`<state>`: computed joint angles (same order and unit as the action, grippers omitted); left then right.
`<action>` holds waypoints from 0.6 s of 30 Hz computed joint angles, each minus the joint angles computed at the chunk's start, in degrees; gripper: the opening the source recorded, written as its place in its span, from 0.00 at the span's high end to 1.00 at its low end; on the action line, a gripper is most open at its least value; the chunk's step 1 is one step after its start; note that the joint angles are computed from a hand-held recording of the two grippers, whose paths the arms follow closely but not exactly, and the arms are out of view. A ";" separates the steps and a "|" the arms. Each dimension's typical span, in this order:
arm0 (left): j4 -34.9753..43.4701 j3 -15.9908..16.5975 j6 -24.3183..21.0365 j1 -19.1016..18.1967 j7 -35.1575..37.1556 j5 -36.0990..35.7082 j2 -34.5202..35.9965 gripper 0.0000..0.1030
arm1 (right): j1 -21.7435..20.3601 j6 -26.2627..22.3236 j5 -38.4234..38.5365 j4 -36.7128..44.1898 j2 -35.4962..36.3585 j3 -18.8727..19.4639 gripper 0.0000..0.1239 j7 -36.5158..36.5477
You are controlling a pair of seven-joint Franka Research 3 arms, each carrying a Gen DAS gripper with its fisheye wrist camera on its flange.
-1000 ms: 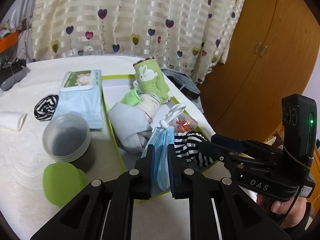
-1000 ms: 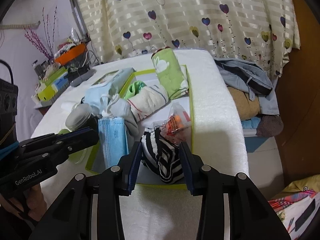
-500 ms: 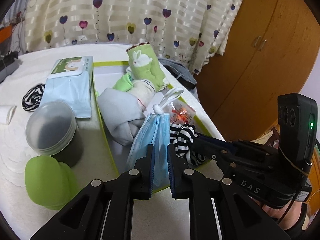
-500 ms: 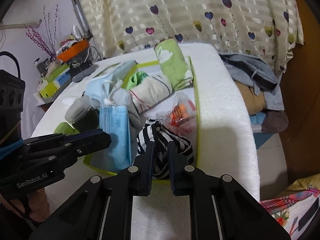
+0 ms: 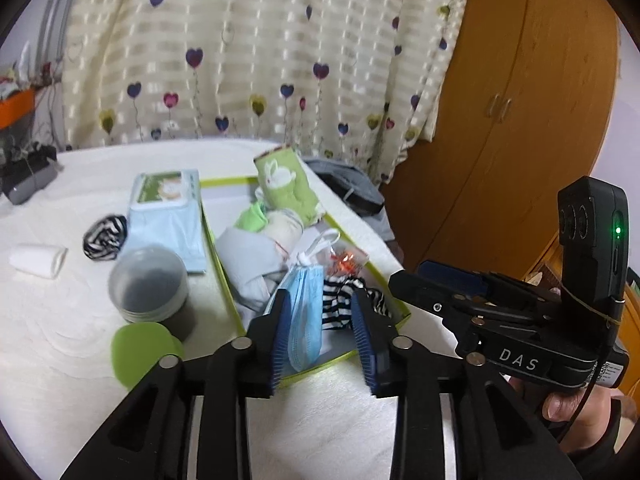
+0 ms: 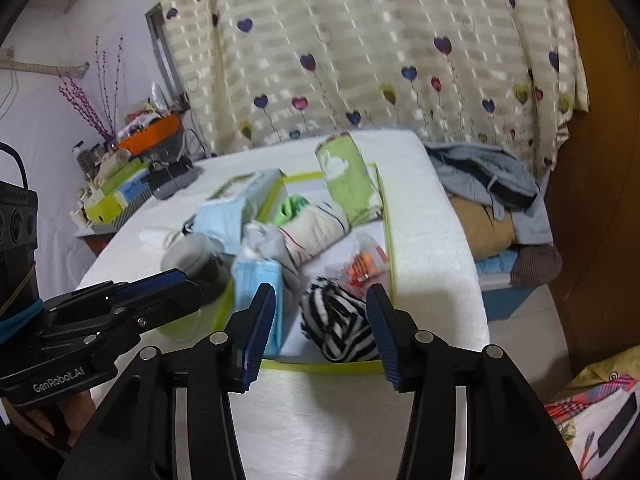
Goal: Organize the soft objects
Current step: 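Move the left gripper to the striped sock ball and close on it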
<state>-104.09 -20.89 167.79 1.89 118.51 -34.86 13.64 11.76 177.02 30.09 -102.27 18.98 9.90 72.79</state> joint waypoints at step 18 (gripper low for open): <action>-6.92 5.88 3.94 -0.93 8.54 -14.66 -8.52 0.54 | 0.60 1.83 3.33 2.39 -1.03 6.31 0.56 -8.77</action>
